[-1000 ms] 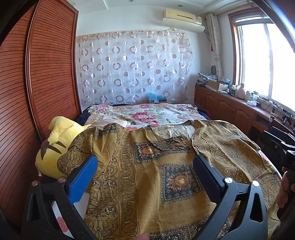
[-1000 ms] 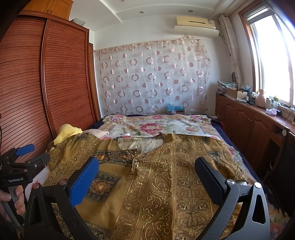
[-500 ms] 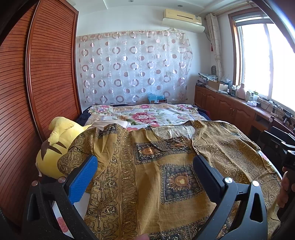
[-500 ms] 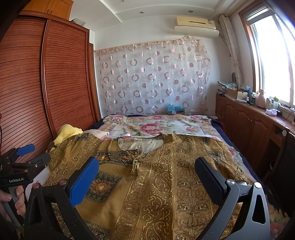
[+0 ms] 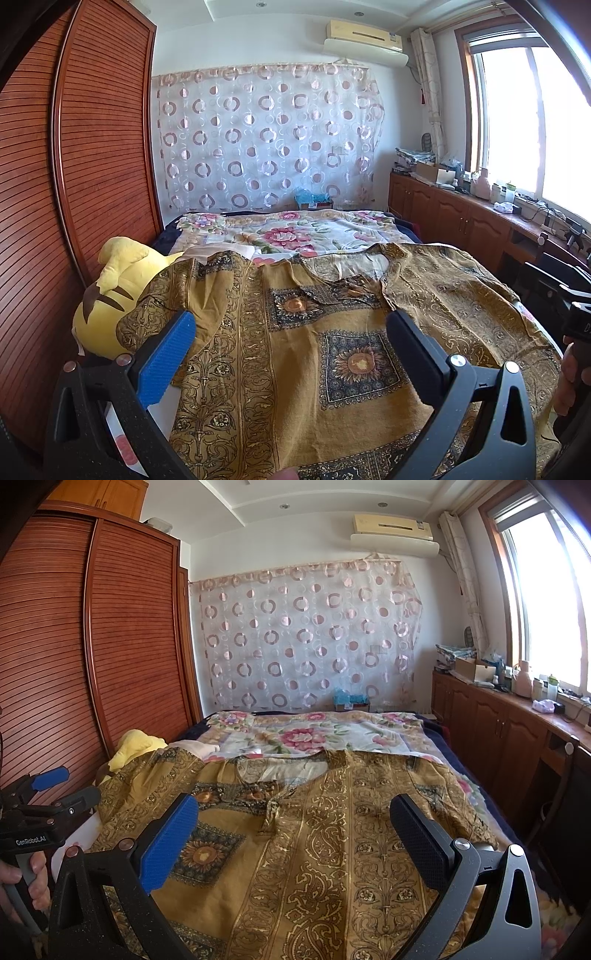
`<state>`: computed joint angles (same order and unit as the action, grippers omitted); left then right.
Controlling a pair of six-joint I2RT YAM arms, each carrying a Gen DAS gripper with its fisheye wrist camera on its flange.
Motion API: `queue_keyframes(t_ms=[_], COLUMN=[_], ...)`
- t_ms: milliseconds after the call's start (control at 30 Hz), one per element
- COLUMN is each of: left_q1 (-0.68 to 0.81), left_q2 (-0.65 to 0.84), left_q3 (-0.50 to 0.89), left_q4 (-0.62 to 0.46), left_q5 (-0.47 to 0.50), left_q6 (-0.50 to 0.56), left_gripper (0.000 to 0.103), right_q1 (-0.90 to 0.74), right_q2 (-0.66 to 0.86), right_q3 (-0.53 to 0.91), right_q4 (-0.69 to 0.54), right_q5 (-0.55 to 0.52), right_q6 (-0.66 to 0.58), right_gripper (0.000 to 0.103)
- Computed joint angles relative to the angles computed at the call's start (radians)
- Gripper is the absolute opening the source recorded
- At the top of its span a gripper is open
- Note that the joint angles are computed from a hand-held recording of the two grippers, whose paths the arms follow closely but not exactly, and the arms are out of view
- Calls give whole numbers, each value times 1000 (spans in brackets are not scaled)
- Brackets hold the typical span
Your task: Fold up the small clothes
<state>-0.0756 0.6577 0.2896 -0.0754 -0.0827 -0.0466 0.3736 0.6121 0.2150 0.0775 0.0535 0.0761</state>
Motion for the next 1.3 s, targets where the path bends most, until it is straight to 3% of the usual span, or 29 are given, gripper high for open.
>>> queue_keyframes(t_ms=[400,633,933,1300], left_q1=[-9,10,193,402], left_q2=[0,53,235,553], left_q3=[2,-2,5,102], left_q4=[-6,18,124,272], left_q5=[-9,-9,130,228], left_q6=[-4,-4,81,181], left_gripper=[103,103,103,103], right_q1=[1,-29,-10,-54], right_q2=[7,91,253,494], right_q3=[-6,-7,42,185], right_q4=[6,59,114,164], right_q5=[1,-53,-106,-225], right_q6=[0,-4,-56,-158], right_gripper=[103,103,103,103])
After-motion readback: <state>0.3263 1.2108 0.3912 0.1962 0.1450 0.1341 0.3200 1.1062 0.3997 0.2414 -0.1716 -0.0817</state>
